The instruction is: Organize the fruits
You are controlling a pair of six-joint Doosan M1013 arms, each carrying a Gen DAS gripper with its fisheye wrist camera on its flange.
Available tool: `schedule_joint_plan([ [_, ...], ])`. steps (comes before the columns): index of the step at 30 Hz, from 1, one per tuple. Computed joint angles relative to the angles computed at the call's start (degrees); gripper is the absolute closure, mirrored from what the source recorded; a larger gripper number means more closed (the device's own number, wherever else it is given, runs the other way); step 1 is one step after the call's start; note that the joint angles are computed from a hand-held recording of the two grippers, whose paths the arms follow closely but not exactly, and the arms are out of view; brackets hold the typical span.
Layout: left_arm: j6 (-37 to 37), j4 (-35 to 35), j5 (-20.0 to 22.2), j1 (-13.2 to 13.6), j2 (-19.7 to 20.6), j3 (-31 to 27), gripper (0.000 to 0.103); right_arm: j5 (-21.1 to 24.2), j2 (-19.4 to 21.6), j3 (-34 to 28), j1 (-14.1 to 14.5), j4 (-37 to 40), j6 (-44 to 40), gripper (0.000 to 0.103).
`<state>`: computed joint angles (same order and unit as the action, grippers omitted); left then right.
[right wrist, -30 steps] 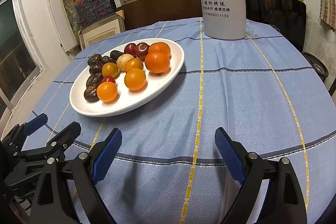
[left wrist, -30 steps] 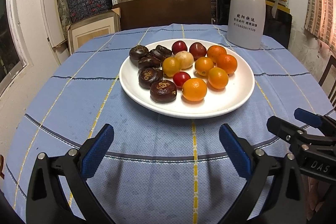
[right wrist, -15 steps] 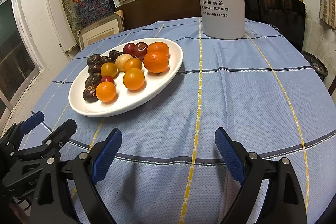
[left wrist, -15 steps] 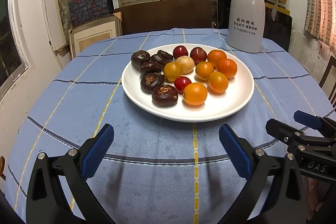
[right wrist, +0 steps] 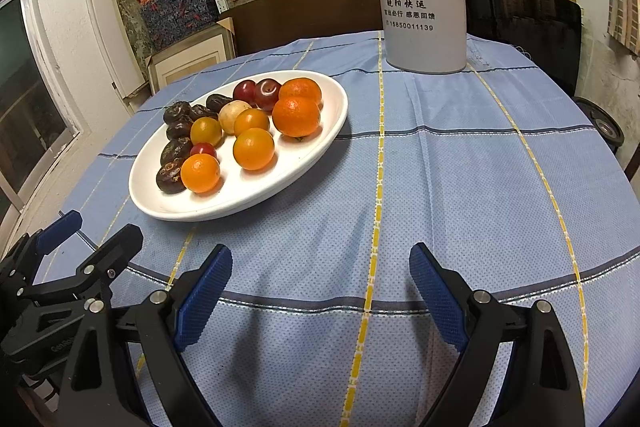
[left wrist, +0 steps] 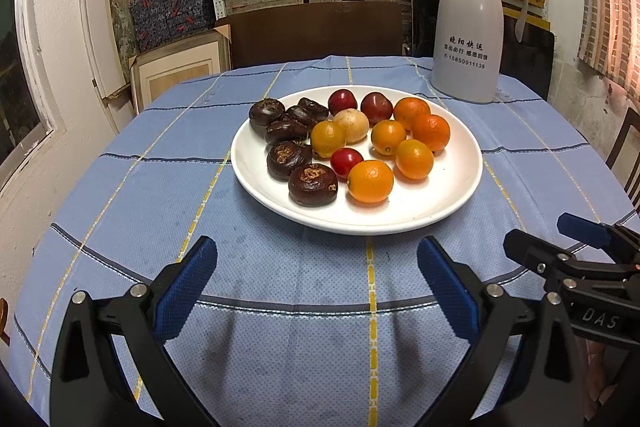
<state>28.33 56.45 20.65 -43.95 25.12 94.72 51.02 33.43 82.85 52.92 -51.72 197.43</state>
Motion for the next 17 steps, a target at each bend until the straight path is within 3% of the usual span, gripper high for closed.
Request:
schedule_joint_plan([
  [5,-2.00,1.29,-1.55,0.27,-0.26,0.40,0.005,0.04,0.05,-0.06,0.01,0.14,-0.35,0.012],
  [17,-6.44,7.00,1.22,-0.50,-0.07,0.34,0.005,0.30,0.21,-0.42,0.10,0.57,-0.94,0.012],
])
